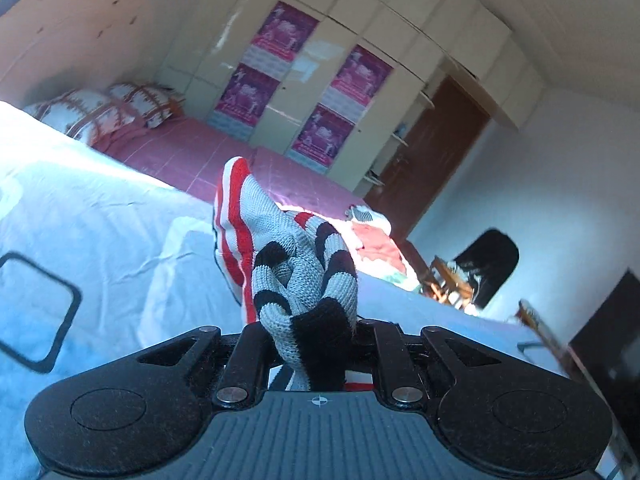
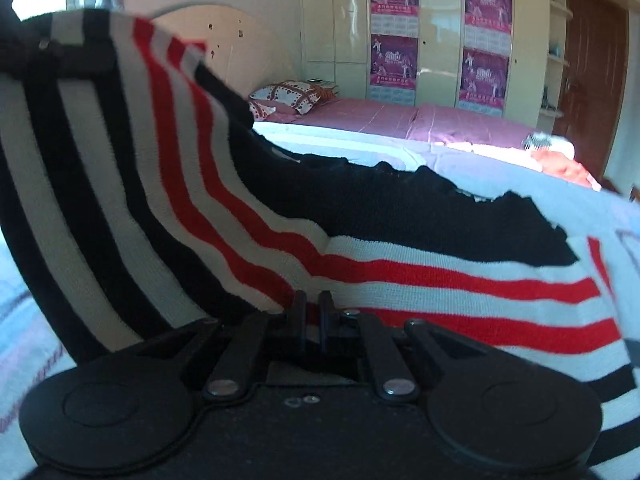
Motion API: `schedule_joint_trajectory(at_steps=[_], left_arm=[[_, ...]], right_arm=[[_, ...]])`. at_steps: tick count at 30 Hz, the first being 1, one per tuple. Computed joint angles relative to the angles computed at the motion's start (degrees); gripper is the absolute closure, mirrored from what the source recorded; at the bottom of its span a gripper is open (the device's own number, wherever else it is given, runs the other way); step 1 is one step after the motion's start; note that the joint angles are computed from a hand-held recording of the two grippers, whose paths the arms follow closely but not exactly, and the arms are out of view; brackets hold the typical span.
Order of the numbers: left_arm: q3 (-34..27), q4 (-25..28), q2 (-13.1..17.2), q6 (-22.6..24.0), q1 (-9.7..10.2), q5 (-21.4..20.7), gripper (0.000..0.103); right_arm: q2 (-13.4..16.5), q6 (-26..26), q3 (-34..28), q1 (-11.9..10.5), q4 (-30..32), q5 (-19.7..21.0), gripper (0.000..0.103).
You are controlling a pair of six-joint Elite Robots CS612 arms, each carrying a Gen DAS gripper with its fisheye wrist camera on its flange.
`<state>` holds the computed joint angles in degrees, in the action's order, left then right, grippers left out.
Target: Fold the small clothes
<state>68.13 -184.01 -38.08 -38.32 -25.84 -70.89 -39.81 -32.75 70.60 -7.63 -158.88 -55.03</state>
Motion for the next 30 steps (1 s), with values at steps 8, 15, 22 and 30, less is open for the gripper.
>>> schedule_joint_trajectory(at_steps=[8, 15, 22, 30], left_arm=[[-17.3, 18.4, 6.9, 9.2, -2.19, -8.3, 0.089], [-17.9, 22.4, 7.4, 15.8, -5.22, -10.5, 0.02], [-2.0, 10.6, -2.4, 6.7, -4.05, 0.0, 0.02], [1.1, 19.7, -3.4, -1.2, -1.88, 3.1, 0.02]], right_arm=[[-0.3, 31.8, 0.9, -7.9, -12.1, 1.1, 0.079], [-1.5, 41.3, 1.5, -14.2, -12.0, 5.5, 0.03], [-0.4, 37.3, -1.7, -14.9, 2.6, 22.1, 0.029], [0.9, 30.1, -6.3, -13.0, 25.9, 26.8, 0.015]])
